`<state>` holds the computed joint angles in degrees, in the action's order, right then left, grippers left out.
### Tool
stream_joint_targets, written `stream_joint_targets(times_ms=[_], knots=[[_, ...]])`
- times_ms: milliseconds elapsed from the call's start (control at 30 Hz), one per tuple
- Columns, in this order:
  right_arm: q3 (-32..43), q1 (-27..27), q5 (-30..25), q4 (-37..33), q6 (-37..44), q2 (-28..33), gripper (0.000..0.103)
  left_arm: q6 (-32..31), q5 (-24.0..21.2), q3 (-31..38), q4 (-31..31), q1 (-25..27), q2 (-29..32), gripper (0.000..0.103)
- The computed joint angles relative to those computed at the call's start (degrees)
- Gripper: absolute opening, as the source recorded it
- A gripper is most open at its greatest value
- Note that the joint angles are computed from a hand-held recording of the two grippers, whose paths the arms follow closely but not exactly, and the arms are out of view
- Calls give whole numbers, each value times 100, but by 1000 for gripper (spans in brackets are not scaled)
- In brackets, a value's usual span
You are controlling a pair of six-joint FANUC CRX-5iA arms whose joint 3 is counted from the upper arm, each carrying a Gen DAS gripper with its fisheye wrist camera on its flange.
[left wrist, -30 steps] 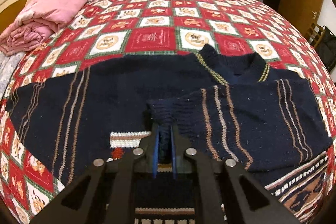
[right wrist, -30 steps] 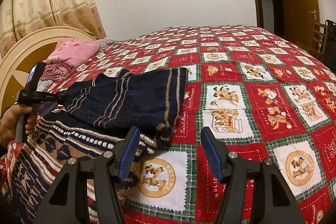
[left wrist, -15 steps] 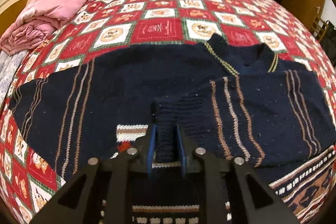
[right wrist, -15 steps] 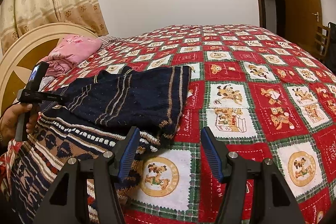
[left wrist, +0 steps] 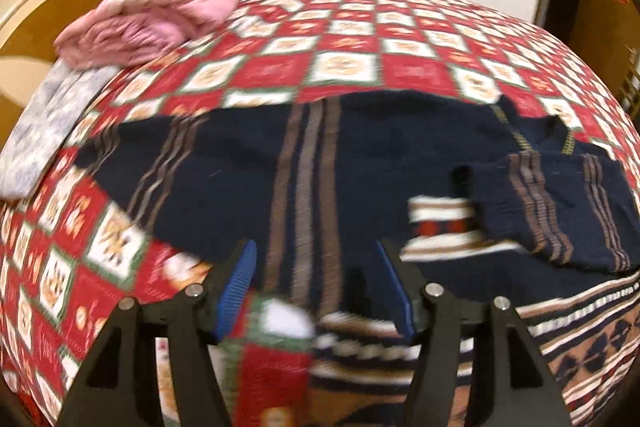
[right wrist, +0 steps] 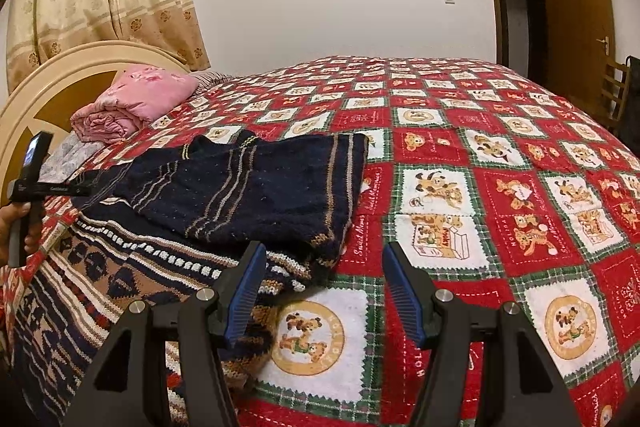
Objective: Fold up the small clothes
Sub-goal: 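Move the left gripper to the other sleeve and grasp its cuff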
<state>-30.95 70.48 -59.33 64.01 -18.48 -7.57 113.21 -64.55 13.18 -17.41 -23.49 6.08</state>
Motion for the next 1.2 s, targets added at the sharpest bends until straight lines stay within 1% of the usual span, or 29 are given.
stream_joint_targets(times_ms=[33, 100, 167, 300, 400, 533, 633, 767, 867, 900, 967, 1067, 1100, 1167, 1200], knots=[[48, 8, -73, -62, 11, 33, 62, 46, 20, -105, -15, 37, -72, 63], [232, 35, -301, -231, 67, 143, 62, 42, 156, -333, 186, 130, -202, 63], [463, 45, -446, -368, 170, 257, 62, 23, 180, -434, 257, 80, -241, 63], [1254, -12, -354, -789, 857, 666, 62, 45, -22, -365, -207, -238, -219, 63], [2030, -86, -72, -1240, 1511, 1139, 62, -75, 75, -576, -95, -84, -405, 64], [2981, -79, 284, -1569, 1856, 1921, 62, -117, 95, -844, -87, 362, -715, 64], [3712, 7, 262, -1585, 2309, 2603, 62, -119, 32, -971, -109, 759, -872, 64], [4568, 20, 375, -1986, 2894, 3241, 62, -164, -38, -1044, -49, 1457, -955, 64], [5172, 38, 100, -2019, 3273, 3691, 61, -95, -54, -962, -36, 1922, -847, 64], [5370, 45, 4, -2045, 3374, 3836, 61, -116, 12, -939, 30, 2138, -793, 64], [5490, 55, -38, -2066, 3396, 3947, 62, -155, 90, -810, 53, 2467, -627, 64], [5504, 94, -169, -1966, 3356, 4061, 61, -268, 382, -652, 388, 3035, -357, 64], [5547, 97, -230, -1981, 3397, 4113, 61, -267, 381, -522, 434, 3164, -201, 62], [5622, 82, -278, -2119, 3504, 4155, 61, -324, 433, -357, 690, 3382, 45, 58], [5703, 76, -350, -2176, 3552, 4204, 61, -400, 579, -360, 1021, 3543, 149, 56]])
